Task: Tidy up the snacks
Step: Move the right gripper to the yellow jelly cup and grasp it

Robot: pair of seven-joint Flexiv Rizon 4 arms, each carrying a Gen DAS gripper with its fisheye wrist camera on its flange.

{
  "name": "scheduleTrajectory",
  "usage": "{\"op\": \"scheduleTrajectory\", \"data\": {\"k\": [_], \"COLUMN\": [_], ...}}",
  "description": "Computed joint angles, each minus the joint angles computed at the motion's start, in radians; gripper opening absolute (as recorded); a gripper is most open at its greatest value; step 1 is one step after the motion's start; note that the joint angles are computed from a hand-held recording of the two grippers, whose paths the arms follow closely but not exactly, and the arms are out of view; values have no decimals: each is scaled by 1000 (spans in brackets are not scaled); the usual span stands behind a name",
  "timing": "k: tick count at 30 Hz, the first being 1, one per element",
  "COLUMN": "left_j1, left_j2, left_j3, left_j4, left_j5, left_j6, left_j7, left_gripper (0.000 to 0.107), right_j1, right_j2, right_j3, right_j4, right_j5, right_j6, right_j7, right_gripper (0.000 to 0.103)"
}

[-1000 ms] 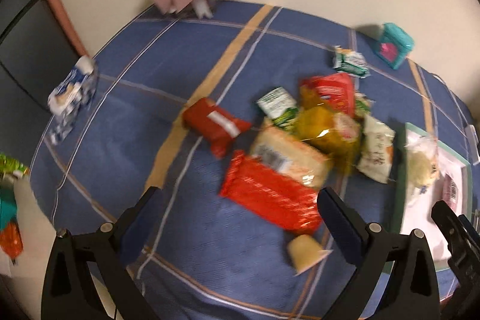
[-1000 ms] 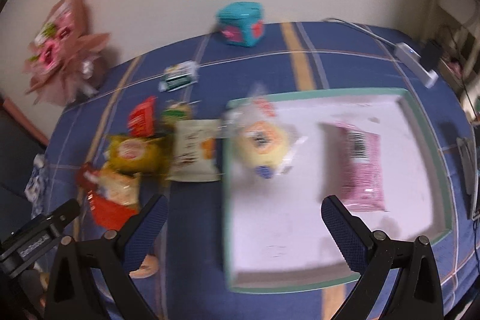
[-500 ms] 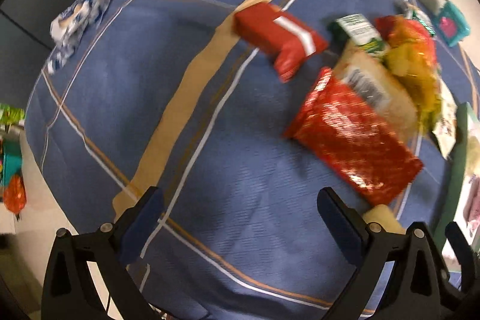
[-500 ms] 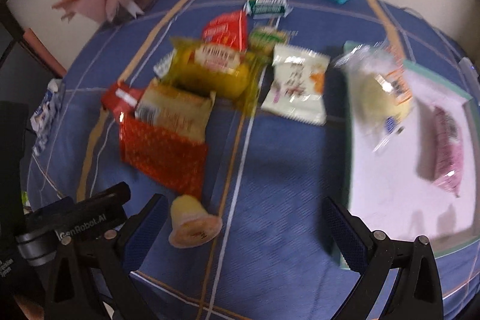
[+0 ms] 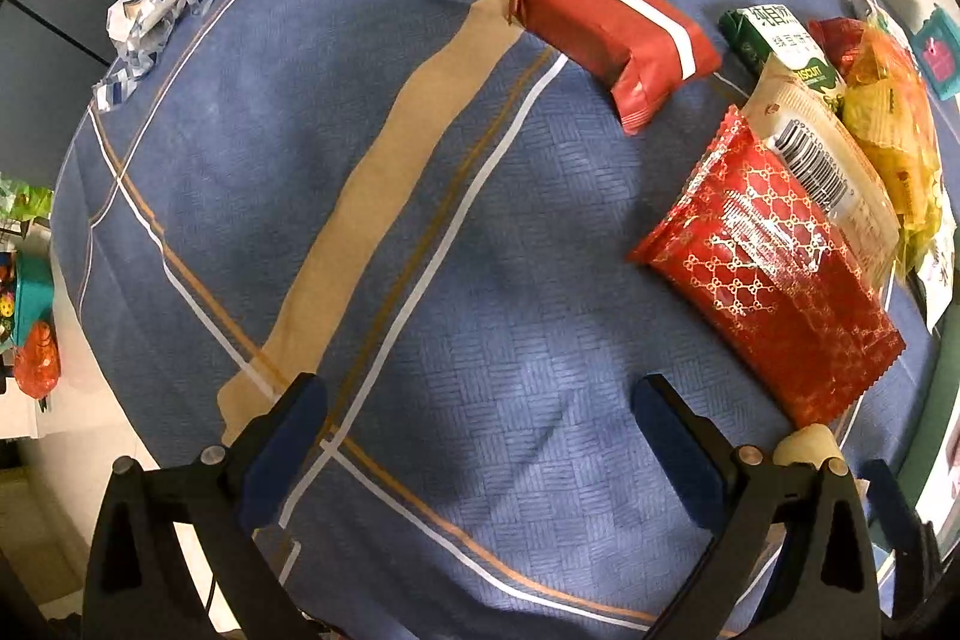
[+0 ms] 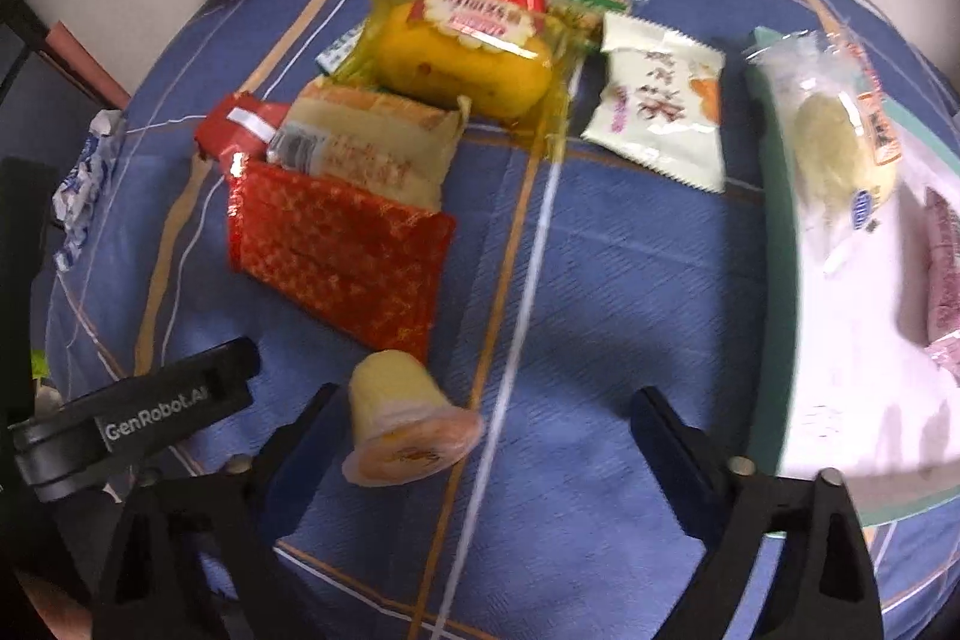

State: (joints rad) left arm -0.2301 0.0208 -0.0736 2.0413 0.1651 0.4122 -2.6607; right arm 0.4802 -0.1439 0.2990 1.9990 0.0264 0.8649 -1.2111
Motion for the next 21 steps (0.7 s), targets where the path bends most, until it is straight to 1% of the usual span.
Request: {"op": "scheduleTrajectory", "data": {"k": [1, 2, 3, 4, 6, 7, 12, 15, 21], "left_j1": [1, 1, -1, -2, -4, -5, -8, -10, -10], "left_j2": [-3, -3, -13, -14, -18, -18, -29, -33, -48], "left_j3": [0, 1, -5, -4, -3, -3, -1, 0, 5], "left_j4": [-2, -1, -9, -9, -13, -16, -27, -30, -26], "left_j5": [-1, -1, -1, 0, 3, 3, -2, -3, -25], "left_j6": [1, 3, 3, 3, 1, -2, 26, 55, 165], "left_j7": [0, 0, -10, -10, -10, -10, -5, -2, 1], "left_gripper": [102, 102, 102, 102, 102, 102, 102, 102, 102], "right_j1": [1, 5, 13, 19, 25, 26, 16, 10, 1], "right_j2": [-3, -4, -5, -6, -14, -14, -16, -14, -18], "right_j3": [4, 5, 3, 3, 6, 8, 8, 0, -27], "right_j4": [0, 2, 9, 12, 6, 5, -12, -13, -3], "right_j5": [10, 4, -20, -39, -44, -40, -7, -12, -86], "right_j6": [5, 9, 15, 15, 18, 18, -4, -12, -8], "right_j7": [-2, 2, 15, 22, 24, 25, 12, 18, 77], "right_gripper": [82, 76, 69, 66, 51, 48, 46, 46, 46]}}
